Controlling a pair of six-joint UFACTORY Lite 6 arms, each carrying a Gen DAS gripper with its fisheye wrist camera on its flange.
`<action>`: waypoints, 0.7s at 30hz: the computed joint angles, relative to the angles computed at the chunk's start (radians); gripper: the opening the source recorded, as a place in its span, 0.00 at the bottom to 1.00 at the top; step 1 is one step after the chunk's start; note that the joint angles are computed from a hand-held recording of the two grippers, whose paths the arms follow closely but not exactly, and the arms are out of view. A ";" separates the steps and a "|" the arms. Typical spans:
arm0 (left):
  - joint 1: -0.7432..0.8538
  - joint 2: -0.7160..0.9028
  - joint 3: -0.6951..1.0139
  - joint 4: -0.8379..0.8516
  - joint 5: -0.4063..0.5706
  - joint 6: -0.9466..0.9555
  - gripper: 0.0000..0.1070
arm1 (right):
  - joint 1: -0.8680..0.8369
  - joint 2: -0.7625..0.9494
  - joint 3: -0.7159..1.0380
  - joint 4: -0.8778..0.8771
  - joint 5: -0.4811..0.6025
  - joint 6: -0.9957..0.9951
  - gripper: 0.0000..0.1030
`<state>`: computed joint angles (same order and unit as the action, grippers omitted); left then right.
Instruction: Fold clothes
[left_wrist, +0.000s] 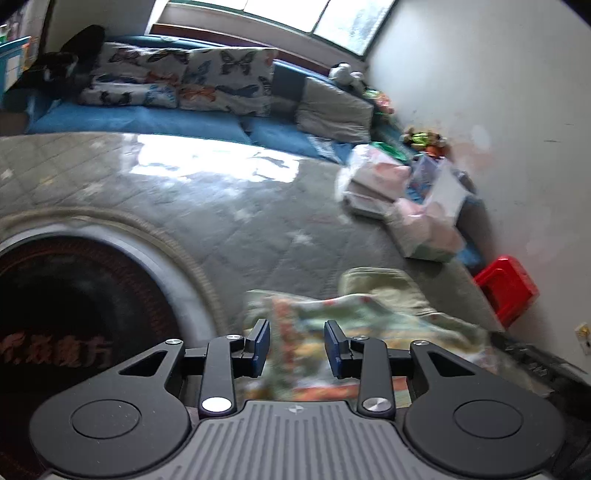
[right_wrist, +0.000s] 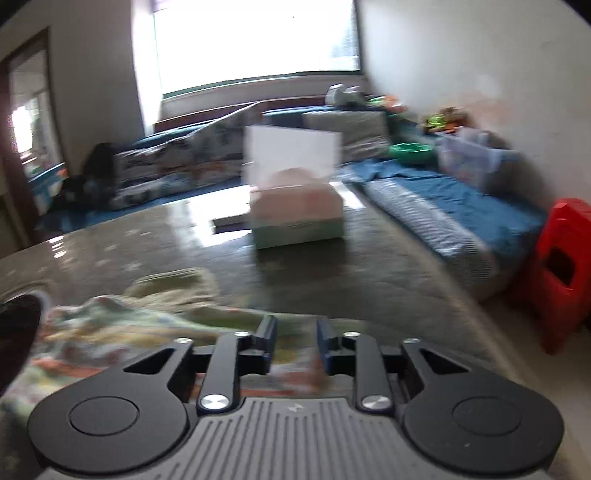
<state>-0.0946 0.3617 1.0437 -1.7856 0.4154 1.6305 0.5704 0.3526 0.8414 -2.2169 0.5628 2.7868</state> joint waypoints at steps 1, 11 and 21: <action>-0.009 0.003 0.009 0.004 0.009 -0.007 0.31 | 0.003 0.025 0.031 -0.018 -0.017 0.004 0.28; -0.116 0.191 0.191 0.029 0.031 -0.060 0.31 | 0.013 0.268 0.344 0.014 -0.146 -0.131 0.35; -0.116 0.160 0.126 -0.033 0.038 0.027 0.31 | 0.094 0.122 0.187 0.017 -0.126 -0.165 0.39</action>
<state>-0.2105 0.5219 1.1700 -1.8184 0.4533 1.6576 0.6648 0.4748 1.0286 -2.1994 0.4369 2.6215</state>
